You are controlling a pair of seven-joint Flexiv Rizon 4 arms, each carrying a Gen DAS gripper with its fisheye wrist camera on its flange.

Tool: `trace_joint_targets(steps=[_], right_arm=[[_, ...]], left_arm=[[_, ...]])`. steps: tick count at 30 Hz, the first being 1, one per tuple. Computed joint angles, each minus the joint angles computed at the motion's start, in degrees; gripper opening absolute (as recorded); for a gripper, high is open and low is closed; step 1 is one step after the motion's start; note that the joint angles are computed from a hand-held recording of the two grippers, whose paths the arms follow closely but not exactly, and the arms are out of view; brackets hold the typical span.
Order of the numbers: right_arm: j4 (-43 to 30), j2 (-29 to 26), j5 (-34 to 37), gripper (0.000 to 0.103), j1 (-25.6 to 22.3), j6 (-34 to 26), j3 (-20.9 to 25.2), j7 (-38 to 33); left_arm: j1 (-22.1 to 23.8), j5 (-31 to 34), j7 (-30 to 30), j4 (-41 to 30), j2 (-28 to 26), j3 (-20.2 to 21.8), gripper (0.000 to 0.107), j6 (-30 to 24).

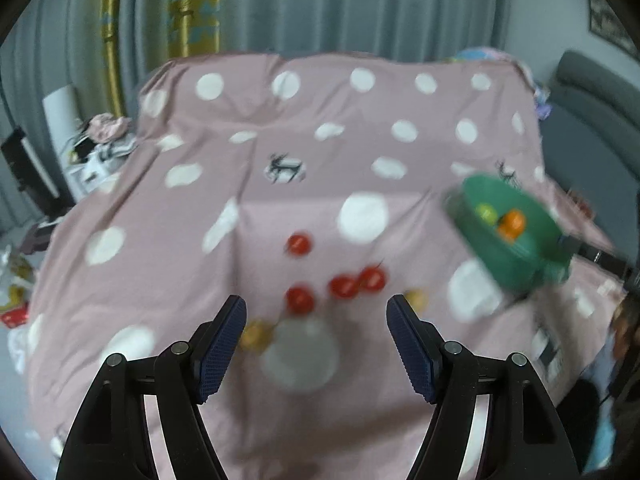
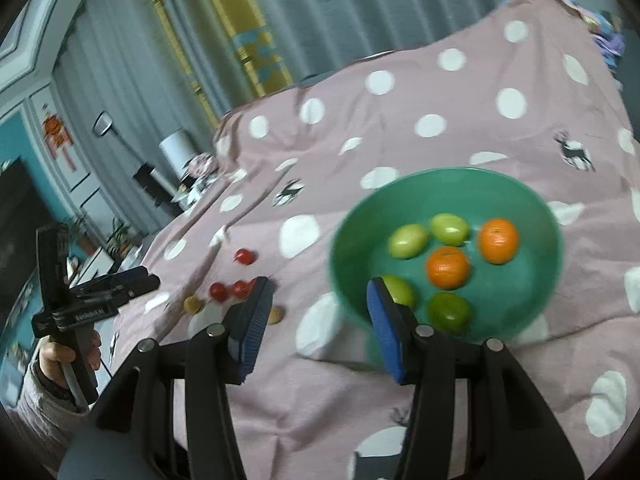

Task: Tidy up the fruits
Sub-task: 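Move both grippers toward the small tan round fruits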

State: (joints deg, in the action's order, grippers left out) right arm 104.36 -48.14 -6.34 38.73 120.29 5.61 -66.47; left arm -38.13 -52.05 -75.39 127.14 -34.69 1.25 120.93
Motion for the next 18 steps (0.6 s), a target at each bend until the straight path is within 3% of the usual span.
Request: trace_joint_targets(steps=[3, 11, 16, 18], right_arm=[[-0.73, -0.64, -2.89, 0.051, -0.33, -1.95, 1.15, -0.57], [-4.87, -3.64, -9.21, 0.051, -2.27, -9.44, 5.19, 1.94], [-6.24, -4.32, -10.91, 0.051, -1.96, -12.59, 5.45, 2.73], [-6.80, -4.58, -11.23, 0.051, -1.96, -13.28, 5.52, 2.98]], left_arm=[[-1.19, -1.26, 0.18, 1.81, -0.33, -0.07, 0.073, 0.08], [10.07, 17.15, -12.81, 6.09, 0.45, -4.50, 0.072, 2.10], [12.93, 24.30, -15.16, 3.81, -0.78, -4.05, 0.070, 0.88], [14.32, 26.72, -15.25, 2.74, -1.29, -4.04, 0.063, -0.62]])
